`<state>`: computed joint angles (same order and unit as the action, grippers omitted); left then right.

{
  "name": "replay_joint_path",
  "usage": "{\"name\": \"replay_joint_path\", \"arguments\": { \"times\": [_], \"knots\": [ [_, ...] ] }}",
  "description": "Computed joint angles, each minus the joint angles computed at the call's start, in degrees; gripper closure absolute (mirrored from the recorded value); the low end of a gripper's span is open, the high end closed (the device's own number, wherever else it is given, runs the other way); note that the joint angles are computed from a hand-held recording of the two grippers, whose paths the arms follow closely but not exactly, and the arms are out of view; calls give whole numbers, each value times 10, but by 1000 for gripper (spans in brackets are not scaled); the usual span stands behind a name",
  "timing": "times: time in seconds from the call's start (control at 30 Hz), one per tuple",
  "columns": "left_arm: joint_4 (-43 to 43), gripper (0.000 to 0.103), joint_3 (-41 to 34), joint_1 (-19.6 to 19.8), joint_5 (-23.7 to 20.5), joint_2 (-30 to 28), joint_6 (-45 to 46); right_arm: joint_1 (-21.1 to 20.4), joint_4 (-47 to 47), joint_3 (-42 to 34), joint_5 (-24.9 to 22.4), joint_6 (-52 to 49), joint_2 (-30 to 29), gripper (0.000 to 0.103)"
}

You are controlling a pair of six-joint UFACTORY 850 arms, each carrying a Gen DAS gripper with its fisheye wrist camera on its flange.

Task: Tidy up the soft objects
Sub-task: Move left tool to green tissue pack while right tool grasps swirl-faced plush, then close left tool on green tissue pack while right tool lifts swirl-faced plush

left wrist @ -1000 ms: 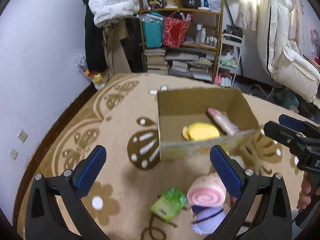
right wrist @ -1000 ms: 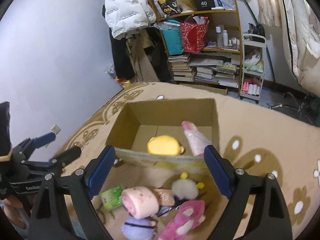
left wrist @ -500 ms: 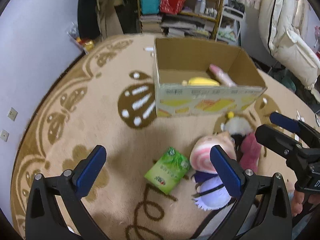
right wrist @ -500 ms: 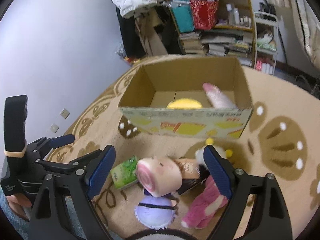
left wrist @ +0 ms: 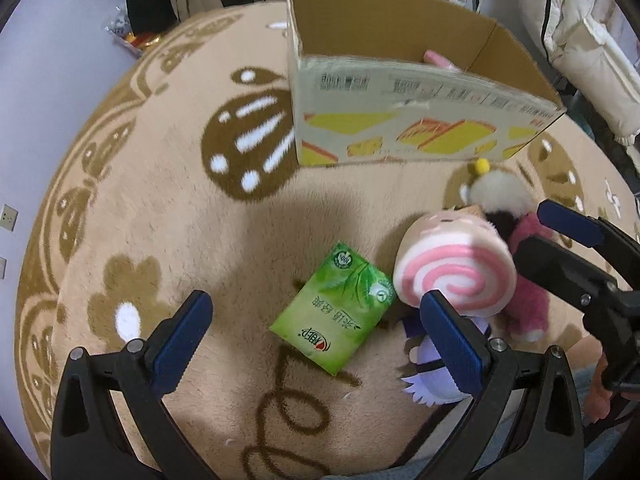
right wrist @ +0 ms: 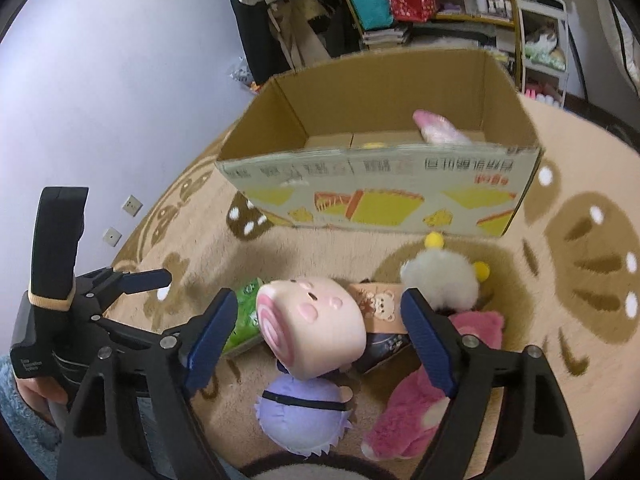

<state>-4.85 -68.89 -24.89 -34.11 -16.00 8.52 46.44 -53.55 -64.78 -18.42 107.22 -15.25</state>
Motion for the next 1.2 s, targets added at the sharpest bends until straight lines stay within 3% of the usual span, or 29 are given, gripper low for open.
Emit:
{"name": "replay_joint_path", "arguments": {
  "times": [0.27,0.33,0.5,0.63,0.93,1.2],
  "knots": [
    [-20,1,-30,9,-40,-40,2,-14,-11,6,55,23,-19,20],
    [-31,1,-37,11,-48,-49,7,-18,4,5,66,13,-26,33],
    [-43,1,-46,10,-59,-65,11,-19,8,-2,71,-4,-35,41],
    [-66,1,-56,15,-71,-79,15,-19,28,-8,62,-12,-41,43],
    [-75,1,-47,16,-56,-77,21,-12,-8,-13,44,25,-42,66],
    [-56,2,-41,10,-61,-71,16,-5,-51,-6,24,63,-28,71]
  ]
}}
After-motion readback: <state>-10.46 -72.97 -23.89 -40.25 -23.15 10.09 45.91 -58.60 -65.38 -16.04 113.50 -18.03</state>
